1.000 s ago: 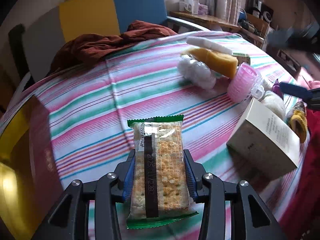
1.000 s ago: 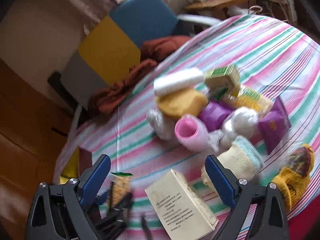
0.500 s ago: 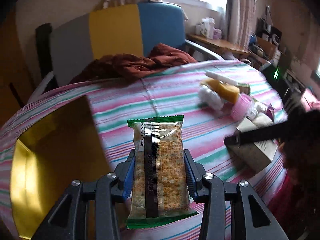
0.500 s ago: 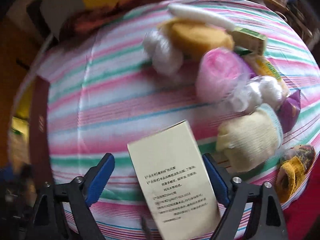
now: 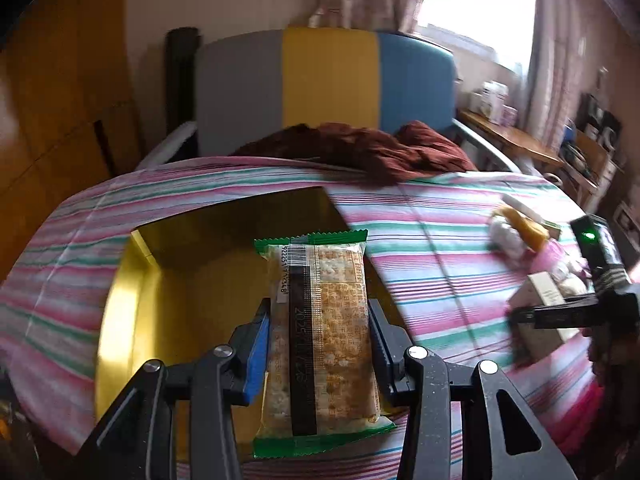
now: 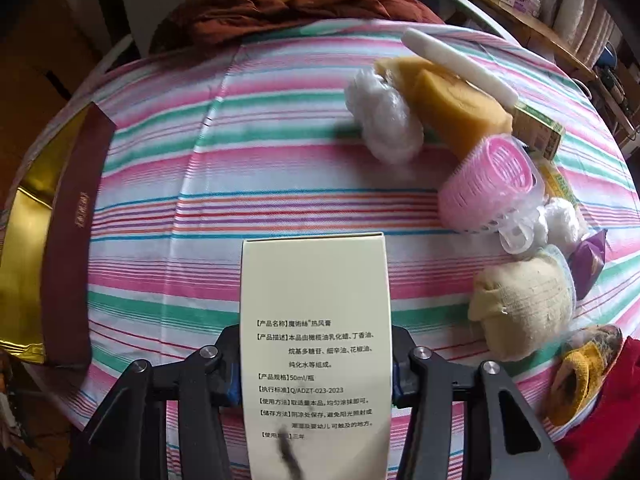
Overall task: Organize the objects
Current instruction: 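Carry cracker bar and cream box into the gold tray and release both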
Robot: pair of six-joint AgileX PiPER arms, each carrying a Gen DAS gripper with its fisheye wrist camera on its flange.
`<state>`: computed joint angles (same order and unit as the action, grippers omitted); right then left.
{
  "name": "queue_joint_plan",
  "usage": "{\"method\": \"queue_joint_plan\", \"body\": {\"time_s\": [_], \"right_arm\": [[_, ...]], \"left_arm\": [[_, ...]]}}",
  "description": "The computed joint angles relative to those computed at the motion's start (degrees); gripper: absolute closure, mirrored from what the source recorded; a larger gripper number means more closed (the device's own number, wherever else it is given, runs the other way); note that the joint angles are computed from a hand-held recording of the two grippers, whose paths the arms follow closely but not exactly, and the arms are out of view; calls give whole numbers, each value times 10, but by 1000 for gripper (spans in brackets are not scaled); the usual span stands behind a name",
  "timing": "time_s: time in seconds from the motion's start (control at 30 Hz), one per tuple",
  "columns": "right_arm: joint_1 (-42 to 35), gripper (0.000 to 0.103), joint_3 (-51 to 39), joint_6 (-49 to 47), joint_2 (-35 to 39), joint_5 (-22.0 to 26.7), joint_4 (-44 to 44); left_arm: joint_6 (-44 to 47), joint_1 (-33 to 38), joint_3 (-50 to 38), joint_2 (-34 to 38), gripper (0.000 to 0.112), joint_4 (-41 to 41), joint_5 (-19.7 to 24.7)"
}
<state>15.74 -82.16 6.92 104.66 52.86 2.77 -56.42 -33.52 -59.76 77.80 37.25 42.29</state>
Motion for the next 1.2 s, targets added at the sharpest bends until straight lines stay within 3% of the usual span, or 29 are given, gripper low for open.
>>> {"method": "queue_joint_plan", "body": {"time_s": [0.1,0.33,0.47,0.7,0.73,0.83,0.9,1.2], "right_arm": [[-1,53,12,-22,-25,-15,26],[78,53,-93,-24,-23,14,75],[158,53,-192,-4,23,26,78],[241,52,-402,25,149,98,83],[250,51,-428,35,167,104,82],[267,48,-491,56,212,126,83],[275,44,-488,60,214,118,87],[308,39,-297,103,104,-10,-28]], "left_arm": [[-4,21,28,-27,68,7,3],[3,78,68,-62,68,4,3],[8,108,80,-68,68,5,-1],[27,166,106,-78,67,2,-13],[29,173,112,-80,65,2,-17],[25,191,129,-94,42,7,-25],[12,194,138,-109,32,22,-24],[41,215,145,-156,25,-7,-30]]}}
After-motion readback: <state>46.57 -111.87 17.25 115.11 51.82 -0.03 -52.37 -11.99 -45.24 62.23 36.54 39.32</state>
